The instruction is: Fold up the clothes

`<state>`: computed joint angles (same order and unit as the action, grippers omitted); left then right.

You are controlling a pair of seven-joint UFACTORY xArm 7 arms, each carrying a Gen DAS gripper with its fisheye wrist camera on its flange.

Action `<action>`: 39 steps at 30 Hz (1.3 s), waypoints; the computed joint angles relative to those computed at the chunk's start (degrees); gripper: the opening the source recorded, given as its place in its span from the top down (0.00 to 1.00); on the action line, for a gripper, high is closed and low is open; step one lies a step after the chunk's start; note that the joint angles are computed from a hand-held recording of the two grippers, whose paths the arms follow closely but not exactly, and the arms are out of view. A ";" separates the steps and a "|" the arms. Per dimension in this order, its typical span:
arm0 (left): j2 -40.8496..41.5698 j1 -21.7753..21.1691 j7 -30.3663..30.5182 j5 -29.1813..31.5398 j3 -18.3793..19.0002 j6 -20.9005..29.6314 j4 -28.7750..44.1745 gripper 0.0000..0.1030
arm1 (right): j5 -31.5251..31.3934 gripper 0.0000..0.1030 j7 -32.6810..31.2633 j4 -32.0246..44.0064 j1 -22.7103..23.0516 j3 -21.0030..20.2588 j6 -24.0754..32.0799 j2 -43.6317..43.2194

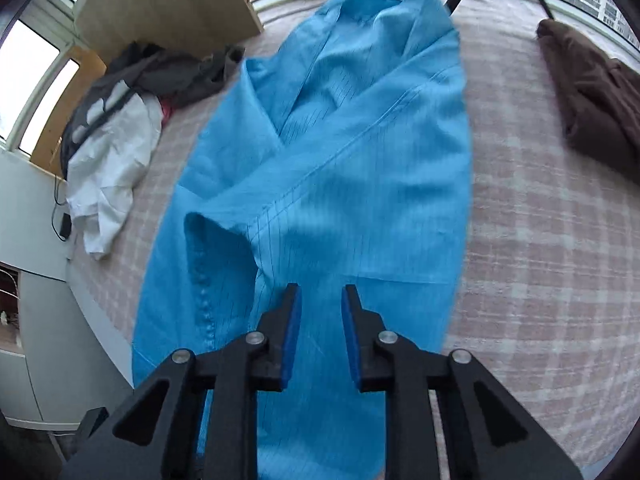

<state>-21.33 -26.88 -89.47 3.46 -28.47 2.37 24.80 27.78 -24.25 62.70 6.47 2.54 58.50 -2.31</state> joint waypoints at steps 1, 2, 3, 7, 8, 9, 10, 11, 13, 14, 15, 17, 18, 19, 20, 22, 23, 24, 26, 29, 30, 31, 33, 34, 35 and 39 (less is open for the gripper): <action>-0.04 -0.27 0.33 0.07 0.23 0.77 0.34 0.98 | 1.41 0.80 -1.16 -0.13 0.40 0.29 1.32 0.32; -0.18 -0.70 0.84 0.16 0.62 1.70 0.70 0.97 | 3.72 0.80 -2.93 -0.64 0.58 0.31 3.07 -0.52; -0.39 -1.22 1.47 0.26 1.10 2.75 1.08 0.97 | 5.95 0.80 -4.60 -1.13 0.82 0.27 4.85 -1.33; -1.12 -3.87 4.60 -0.14 3.67 5.80 2.09 0.97 | 9.19 0.78 -11.25 -9.06 -0.36 -3.42 9.24 -15.07; -1.23 -4.92 5.91 -0.62 4.75 6.14 2.15 0.97 | 8.27 0.78 -12.73 -11.94 -0.95 -4.86 10.19 -19.82; -1.36 -5.96 7.41 -1.17 5.85 6.68 2.27 0.97 | 6.83 0.78 -14.02 -15.73 -1.81 -6.37 10.81 -24.94; -1.56 -6.88 8.92 -1.77 6.81 7.37 2.41 0.98 | 5.17 0.73 -14.89 -19.74 -2.93 -8.13 11.81 -29.83; -1.95 -7.47 10.19 -2.26 7.43 8.21 2.51 0.99 | 3.16 0.67 -15.72 -23.35 -4.31 -10.03 13.17 -34.69; -3.04 -8.14 12.61 -2.91 8.15 10.67 2.72 0.99 | -1.66 0.62 -17.12 -29.51 -7.94 -13.93 16.54 -43.46; -3.43 -8.64 13.90 -3.42 8.57 11.85 2.85 0.99 | -4.14 0.62 -17.25 -32.46 -10.00 -15.07 17.48 -46.66; -3.71 -9.26 15.23 -4.10 9.03 12.97 2.99 0.99 | -5.96 0.62 -17.49 -35.36 -11.59 -15.59 17.54 -49.48; -4.50 -9.98 17.37 -5.15 9.31 15.36 3.34 0.99 | -7.76 0.62 -17.82 -39.87 -13.14 -15.73 16.77 -53.95; -5.16 -9.95 17.86 -5.31 8.90 16.72 3.59 0.99 | -8.28 0.62 -17.95 -41.68 -13.55 -15.77 16.43 -55.92; -5.73 -10.10 18.27 -5.64 8.58 17.69 3.81 0.99 | -8.58 0.61 -18.04 -43.14 -13.70 -15.79 16.03 -57.46; -6.12 -10.35 18.69 -6.10 8.39 18.24 4.11 0.99 | -8.78 0.61 -18.28 -44.24 -13.76 -16.15 15.76 -58.48; -7.48 -11.14 19.71 -7.01 8.22 19.46 4.31 0.99 | -8.82 0.60 -19.26 -46.00 -13.91 -17.57 15.58 -59.89; -8.35 -11.49 20.18 -7.27 7.98 20.42 4.35 0.99 | -8.70 0.57 -19.65 -46.82 -13.91 -17.91 15.31 -60.20; -8.38 -11.46 20.46 -7.30 7.54 21.03 4.98 0.99 | -8.45 0.56 -19.90 -47.59 -13.75 -17.92 14.78 -60.12; -8.16 -11.47 21.11 -7.46 7.03 21.28 5.81 0.99 | -7.86 0.55 -20.41 -49.10 -13.26 -17.71 13.60 -59.78; -8.16 -11.11 21.33 -7.61 6.47 21.04 6.31 0.99 | -6.18 0.78 -19.31 -50.42 -12.23 -17.15 14.55 -59.27; -8.09 -11.28 21.61 -7.95 6.64 20.31 6.16 0.99 | -6.06 0.89 -18.53 -50.92 -12.26 -16.38 15.37 -60.54; -8.10 -11.41 21.87 -8.21 6.76 19.90 6.05 0.99 | -6.46 0.92 -17.38 -51.49 -12.53 -15.07 16.60 -63.29; -9.00 -11.47 22.19 -8.42 6.83 19.74 5.48 0.99 | -7.06 0.92 -14.54 -52.00 -12.44 -13.14 19.60 -68.66; -9.55 -11.47 22.31 -8.49 6.85 19.71 5.17 0.99 | -6.87 0.92 -12.63 -51.55 -12.23 -12.79 21.70 -71.01; -10.47 -11.70 22.44 -8.76 6.99 19.74 4.56 0.99 | -6.13 0.92 -10.71 -51.17 -11.65 -12.52 23.49 -73.23; -14.24 -11.45 22.21 -9.13 7.16 21.44 2.41 0.99 | 1.31 0.91 -1.30 -51.88 -7.10 -8.25 25.71 -82.21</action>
<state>-35.57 -38.33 -67.26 -5.67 -21.31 23.80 27.20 29.09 -25.55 10.82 -0.63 -5.71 84.21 -84.52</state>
